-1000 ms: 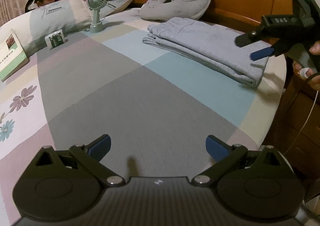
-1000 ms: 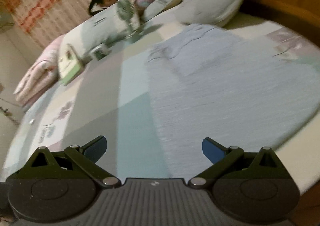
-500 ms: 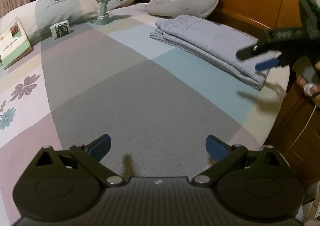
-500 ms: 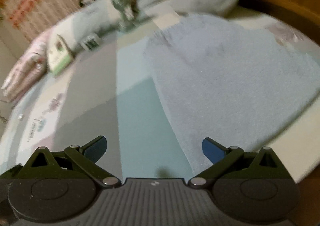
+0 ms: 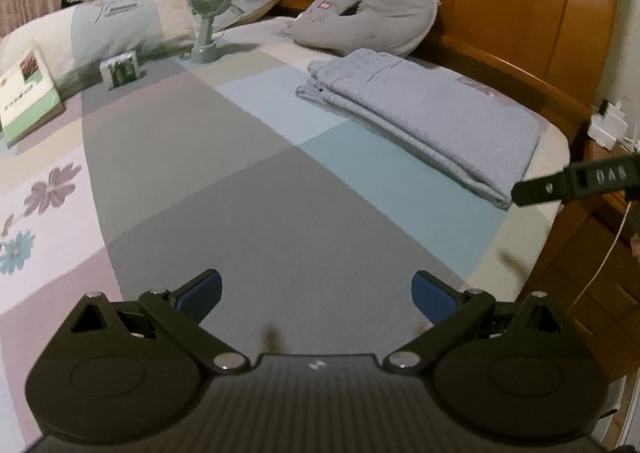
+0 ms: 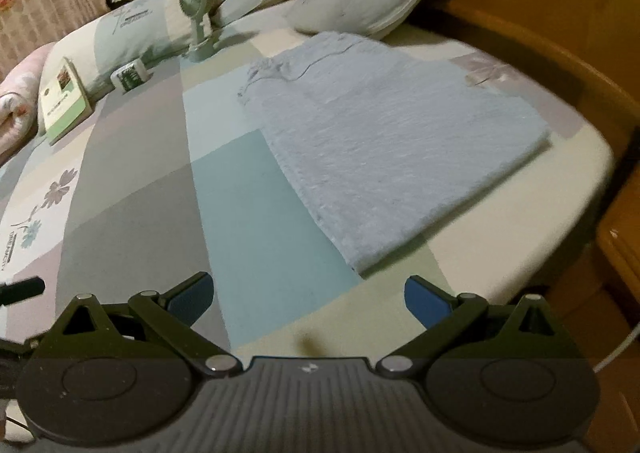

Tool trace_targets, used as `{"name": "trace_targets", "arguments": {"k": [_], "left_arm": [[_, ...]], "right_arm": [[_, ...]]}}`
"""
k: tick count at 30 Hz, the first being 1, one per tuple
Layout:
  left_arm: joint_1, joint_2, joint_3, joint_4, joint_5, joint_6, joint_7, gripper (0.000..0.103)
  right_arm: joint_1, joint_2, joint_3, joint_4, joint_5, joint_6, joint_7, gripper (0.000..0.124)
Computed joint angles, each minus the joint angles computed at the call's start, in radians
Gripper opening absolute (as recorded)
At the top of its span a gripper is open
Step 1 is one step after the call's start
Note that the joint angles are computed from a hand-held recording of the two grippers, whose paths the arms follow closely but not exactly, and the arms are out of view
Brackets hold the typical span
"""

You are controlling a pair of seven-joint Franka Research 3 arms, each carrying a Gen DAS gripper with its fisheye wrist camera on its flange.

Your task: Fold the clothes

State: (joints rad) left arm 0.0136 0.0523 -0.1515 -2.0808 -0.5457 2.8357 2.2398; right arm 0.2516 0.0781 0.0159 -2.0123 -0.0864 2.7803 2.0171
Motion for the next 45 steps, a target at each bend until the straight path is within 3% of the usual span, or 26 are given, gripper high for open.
{"name": "trace_targets", "arguments": {"k": [5,10,15,21,29,45], "left_arm": [[-0.005,-0.012,-0.007,0.013,-0.052,-0.003,0.060,0.101],[-0.021,-0.037,-0.001,0.011,-0.131,-0.008,0.140,0.101],[-0.039,-0.061,0.018,0.009,-0.202,-0.074,0.240,0.101],[-0.059,-0.090,0.038,-0.017,-0.223,-0.109,0.263,0.101],[-0.075,-0.107,0.055,-0.035,-0.206,-0.095,0.239,0.101],[-0.082,-0.106,0.058,-0.032,-0.176,-0.085,0.214,0.101]], "right_arm": [[0.014,-0.065,0.002,-0.072,-0.161,0.048,0.212,0.103],[-0.012,-0.125,0.042,-0.118,-0.324,0.034,0.400,0.103],[-0.044,-0.181,0.090,-0.159,-0.417,0.026,0.512,0.103],[-0.071,-0.220,0.130,-0.181,-0.481,-0.004,0.573,0.103],[-0.081,-0.249,0.160,-0.195,-0.511,-0.028,0.602,0.103],[-0.086,-0.259,0.169,-0.206,-0.489,-0.017,0.576,0.103]]}}
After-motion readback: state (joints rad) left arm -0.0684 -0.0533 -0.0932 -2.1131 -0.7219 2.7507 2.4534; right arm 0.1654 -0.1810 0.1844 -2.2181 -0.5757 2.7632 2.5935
